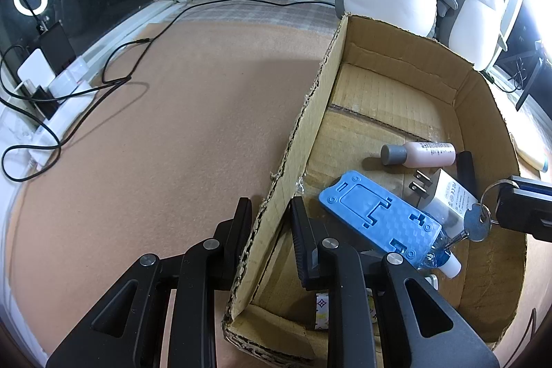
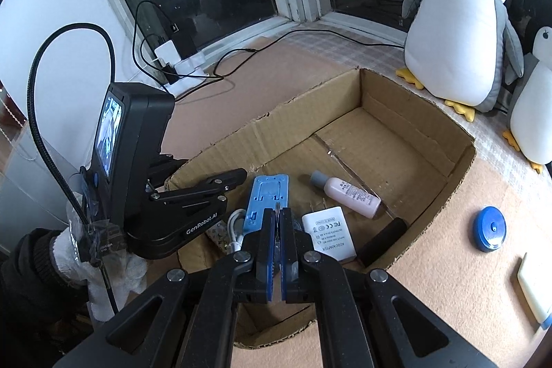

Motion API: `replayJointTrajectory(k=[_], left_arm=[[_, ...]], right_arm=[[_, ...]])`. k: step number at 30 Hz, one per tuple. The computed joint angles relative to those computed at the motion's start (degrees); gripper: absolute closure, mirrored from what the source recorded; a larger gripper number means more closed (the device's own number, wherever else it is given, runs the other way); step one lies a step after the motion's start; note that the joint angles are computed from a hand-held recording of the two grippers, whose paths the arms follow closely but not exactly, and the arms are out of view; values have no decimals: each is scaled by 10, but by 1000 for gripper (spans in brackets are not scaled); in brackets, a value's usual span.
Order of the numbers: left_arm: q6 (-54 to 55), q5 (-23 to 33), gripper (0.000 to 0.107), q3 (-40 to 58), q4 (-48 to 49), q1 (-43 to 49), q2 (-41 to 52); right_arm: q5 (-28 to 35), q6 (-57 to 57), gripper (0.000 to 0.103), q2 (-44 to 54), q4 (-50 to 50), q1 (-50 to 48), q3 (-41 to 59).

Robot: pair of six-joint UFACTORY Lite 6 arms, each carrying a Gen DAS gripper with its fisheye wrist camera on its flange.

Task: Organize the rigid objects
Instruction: 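Carry the keys into the box and open the right gripper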

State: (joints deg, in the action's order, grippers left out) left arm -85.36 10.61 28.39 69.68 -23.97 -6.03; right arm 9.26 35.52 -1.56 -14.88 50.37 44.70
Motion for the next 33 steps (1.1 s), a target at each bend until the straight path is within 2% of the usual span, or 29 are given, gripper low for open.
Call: replayJointTrajectory(k=[8,11,12,14,16,20,24,33], left_arm=[[-1,0,87,0,1,0,0],[-2,0,87,0,2,0,1],[-2,-1,87,0,2,1,0],[-2,0,87,1,2,0,1],[-2,-1,87,0,2,1,0],[-2,0,87,0,2,1,1],[-2,-1,87,0,2,1,0],[-1,-1,87,0,2,1,0]], right_arm=[[4,58,100,11,-61,5,11],[5,42,100,14,-47,4,14],[6,51,98,16,-57,4,16],[7,83,87,17,-91,7,17],[8,156,67,15,-163,13,15],[14,197,65,13,-203,16,15],[22,269,51,10,-270,19,13],[32,307,42,-11,-304,7,-2]])
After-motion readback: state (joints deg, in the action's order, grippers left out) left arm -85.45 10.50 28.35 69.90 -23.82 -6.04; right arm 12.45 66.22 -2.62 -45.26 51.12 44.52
